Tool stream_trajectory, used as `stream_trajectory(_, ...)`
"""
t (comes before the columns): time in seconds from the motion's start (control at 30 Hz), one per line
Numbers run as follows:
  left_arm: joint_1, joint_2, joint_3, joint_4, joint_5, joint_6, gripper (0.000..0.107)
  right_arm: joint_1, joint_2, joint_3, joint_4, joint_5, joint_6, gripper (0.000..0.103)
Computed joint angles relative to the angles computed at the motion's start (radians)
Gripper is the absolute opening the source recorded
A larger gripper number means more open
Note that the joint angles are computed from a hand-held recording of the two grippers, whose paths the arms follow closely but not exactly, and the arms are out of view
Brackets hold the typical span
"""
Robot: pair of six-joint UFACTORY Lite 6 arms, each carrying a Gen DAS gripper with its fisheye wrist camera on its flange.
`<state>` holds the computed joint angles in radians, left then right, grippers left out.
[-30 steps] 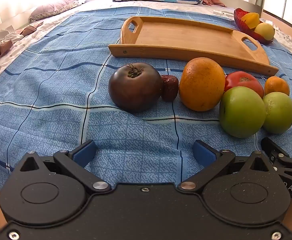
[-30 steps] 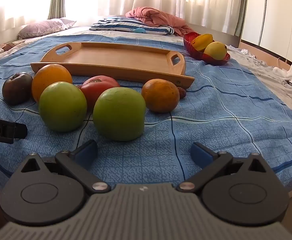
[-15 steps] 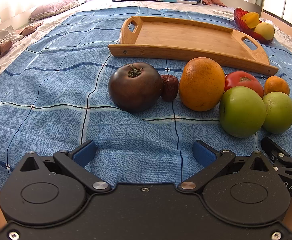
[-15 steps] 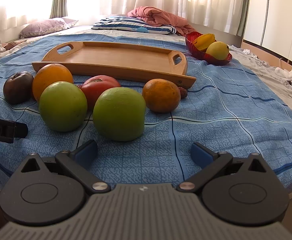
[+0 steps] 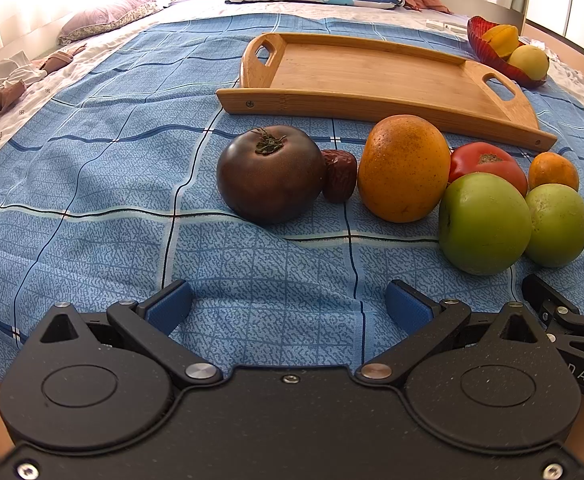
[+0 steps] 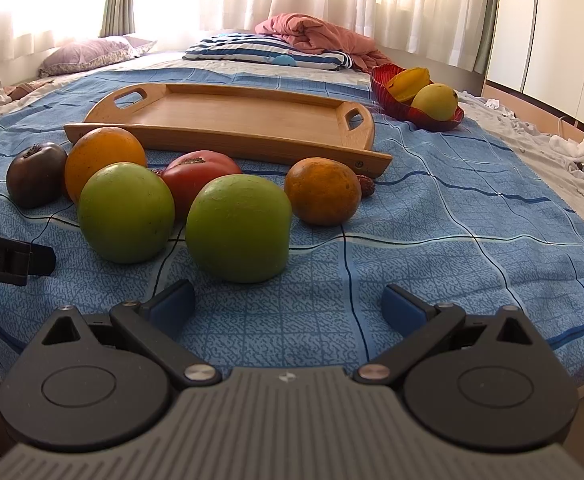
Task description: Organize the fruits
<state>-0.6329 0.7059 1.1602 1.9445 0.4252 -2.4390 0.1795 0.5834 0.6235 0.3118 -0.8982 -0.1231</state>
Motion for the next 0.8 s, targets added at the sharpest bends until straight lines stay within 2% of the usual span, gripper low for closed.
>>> stream_trajectory(0.8,0.000,0.000,-0.001,0.003,0.002,-0.003,0.103,0.004,-0.006,-0.001,0.006,0.007,-0.002,0.103)
